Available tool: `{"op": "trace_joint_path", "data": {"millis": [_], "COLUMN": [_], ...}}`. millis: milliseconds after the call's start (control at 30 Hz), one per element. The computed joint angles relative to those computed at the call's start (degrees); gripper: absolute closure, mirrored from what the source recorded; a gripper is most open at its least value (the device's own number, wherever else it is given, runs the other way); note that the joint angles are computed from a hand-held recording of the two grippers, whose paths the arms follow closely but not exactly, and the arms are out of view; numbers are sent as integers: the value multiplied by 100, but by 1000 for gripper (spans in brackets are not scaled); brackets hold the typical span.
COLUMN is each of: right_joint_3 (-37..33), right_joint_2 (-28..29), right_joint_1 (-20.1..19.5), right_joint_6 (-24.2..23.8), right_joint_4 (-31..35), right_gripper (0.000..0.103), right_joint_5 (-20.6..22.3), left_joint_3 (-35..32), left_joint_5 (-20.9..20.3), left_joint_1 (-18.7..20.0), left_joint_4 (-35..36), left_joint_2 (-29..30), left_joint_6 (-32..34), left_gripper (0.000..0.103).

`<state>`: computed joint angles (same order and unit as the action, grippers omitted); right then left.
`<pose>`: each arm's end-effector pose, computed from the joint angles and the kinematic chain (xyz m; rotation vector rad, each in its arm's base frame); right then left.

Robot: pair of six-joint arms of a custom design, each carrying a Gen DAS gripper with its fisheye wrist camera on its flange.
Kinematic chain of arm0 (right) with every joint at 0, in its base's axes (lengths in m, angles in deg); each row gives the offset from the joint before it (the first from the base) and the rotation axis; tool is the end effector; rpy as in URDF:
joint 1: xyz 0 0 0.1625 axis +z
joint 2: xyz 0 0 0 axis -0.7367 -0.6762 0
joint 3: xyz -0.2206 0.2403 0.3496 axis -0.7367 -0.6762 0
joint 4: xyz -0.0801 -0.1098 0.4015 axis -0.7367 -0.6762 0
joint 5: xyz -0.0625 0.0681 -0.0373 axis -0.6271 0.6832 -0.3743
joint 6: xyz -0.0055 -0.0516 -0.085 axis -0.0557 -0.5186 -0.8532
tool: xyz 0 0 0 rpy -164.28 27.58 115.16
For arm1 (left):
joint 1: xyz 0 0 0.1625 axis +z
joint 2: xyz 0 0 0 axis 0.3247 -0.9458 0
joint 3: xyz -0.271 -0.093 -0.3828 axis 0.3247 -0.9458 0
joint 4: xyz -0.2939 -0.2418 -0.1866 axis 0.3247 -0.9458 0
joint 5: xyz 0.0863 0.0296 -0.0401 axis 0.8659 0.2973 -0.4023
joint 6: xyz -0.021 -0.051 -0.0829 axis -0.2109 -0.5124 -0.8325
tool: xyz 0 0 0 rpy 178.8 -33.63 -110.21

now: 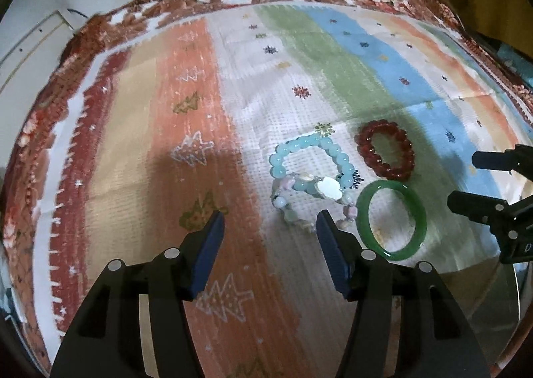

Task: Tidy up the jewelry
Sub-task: 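Move the right tool toward the green jade bangle while the left tool approaches the white pearl bracelet, then grasp the green jade bangle rim with the right tool while the left tool grasps the white pearl bracelet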

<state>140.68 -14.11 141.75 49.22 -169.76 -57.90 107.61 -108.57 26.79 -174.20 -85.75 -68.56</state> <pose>0.1280 -0.6843 0.3232 0.4632 -2.4253 0.3221 -0.3824 -0.6873 0.0392 0.4575 2.3350 -0.5088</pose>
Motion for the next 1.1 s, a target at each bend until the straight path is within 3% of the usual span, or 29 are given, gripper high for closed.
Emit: {"op": "trace_joint_path", "data": {"millis": [400, 867, 967, 1033, 1100], "right_joint_3": [-349, -650, -679, -667, -672], "right_joint_2": [276, 527, 568, 596, 597], "right_joint_1": [-19, -97, -89, -66, -58], "right_joint_6": [27, 179, 133, 68, 16], "right_joint_4": [482, 990, 966, 895, 930], "right_gripper": [17, 25, 27, 42, 52], "right_joint_5": [85, -37, -75, -196, -193], "left_joint_3": [-324, -553, -550, -571, -587], "left_joint_5": [-242, -347, -219, -198, -218], "left_joint_1": [184, 288, 266, 270, 280], "left_joint_4": [208, 323, 397, 465, 548], "left_joint_2": [197, 351, 374, 373, 357], "left_joint_6": [154, 211, 260, 226, 172], "left_gripper": [45, 46, 53, 64, 84]}}
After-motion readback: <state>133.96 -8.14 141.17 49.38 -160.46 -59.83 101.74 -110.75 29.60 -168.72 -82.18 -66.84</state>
